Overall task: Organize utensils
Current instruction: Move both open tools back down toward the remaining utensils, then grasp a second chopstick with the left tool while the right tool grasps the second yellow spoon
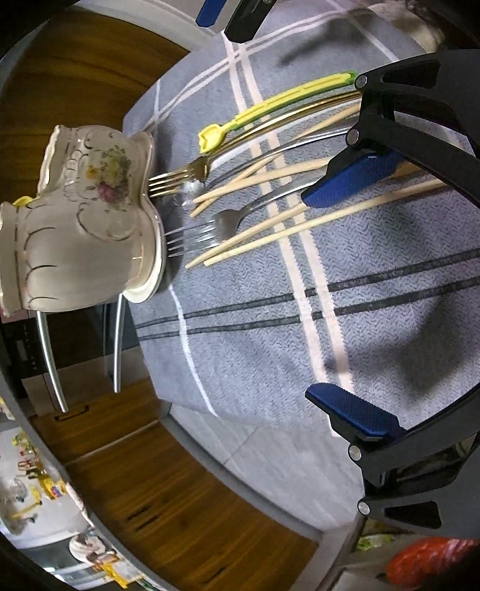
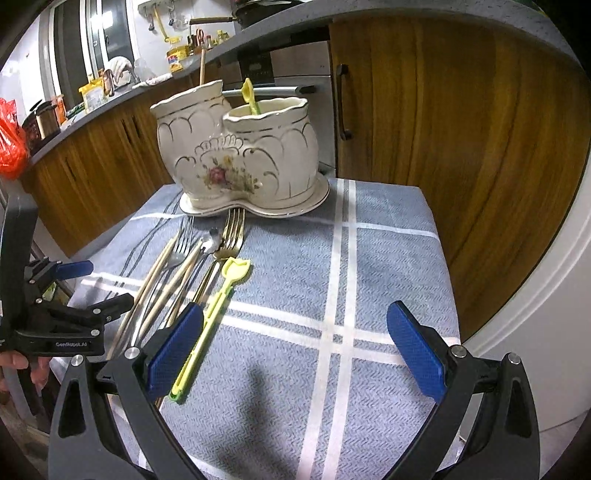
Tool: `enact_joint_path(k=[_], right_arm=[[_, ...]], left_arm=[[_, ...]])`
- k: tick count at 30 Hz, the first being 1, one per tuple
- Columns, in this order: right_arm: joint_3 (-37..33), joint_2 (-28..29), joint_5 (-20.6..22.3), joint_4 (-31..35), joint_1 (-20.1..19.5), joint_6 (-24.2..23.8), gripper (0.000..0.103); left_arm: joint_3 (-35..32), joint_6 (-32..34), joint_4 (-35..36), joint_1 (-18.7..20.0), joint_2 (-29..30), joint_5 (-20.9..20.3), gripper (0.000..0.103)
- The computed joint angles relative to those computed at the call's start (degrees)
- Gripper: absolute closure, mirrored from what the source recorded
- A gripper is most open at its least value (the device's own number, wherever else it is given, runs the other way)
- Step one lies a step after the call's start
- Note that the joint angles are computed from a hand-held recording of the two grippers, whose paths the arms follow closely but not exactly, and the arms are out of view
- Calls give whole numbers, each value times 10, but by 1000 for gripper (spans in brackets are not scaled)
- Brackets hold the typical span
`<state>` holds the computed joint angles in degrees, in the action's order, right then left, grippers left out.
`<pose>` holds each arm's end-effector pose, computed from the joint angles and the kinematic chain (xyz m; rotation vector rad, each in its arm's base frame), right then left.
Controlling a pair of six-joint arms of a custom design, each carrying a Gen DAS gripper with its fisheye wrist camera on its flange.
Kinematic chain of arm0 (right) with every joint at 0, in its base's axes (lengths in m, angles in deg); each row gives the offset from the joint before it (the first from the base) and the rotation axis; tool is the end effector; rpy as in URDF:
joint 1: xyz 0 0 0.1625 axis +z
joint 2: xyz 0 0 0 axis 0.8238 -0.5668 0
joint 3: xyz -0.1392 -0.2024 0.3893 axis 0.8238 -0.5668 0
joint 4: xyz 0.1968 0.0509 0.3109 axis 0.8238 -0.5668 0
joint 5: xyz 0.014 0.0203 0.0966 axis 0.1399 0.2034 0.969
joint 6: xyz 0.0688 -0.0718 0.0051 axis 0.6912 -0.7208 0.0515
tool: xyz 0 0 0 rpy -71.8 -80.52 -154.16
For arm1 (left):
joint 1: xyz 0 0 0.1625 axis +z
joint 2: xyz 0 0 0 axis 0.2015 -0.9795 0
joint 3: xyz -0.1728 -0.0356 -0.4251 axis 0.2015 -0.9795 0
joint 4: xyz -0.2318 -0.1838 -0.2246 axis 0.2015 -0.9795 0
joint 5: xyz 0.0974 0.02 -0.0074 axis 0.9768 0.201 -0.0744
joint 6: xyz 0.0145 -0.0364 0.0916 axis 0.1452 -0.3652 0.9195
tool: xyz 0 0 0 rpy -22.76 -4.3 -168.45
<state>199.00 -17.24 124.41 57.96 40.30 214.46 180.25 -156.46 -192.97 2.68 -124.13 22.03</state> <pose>0.1208 -0.2459 0.1561 0.6183 -2.3871 0.8676 -0.1889 -0.2583 0.0850 0.4941 2.1654 -0.6061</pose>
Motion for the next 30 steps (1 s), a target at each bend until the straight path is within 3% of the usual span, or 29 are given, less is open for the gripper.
enact_joint_path(k=[6, 11, 14, 16, 20, 22, 30], right_arm=[[-4, 11, 15, 0, 9, -2, 5], [-14, 32, 33, 7, 21, 6, 5], [-26, 47, 22, 28, 25, 16, 5], [-35, 61, 19, 41, 31, 22, 7], [-59, 100, 36, 63, 48, 43, 29], [-69, 116, 43, 72, 52, 53, 44], [-94, 151, 46, 97, 59, 72, 69]], left_arm=[[-2, 22, -21, 15, 7, -6, 18], [-1, 68, -64, 22, 8, -18, 54], [0, 97, -96, 24, 15, -30, 75], [3, 110, -110, 22, 19, -37, 83], [12, 116, -133, 18, 21, -41, 85], [15, 120, -143, 21, 21, -40, 85], [20, 129, -159, 25, 21, -37, 85]])
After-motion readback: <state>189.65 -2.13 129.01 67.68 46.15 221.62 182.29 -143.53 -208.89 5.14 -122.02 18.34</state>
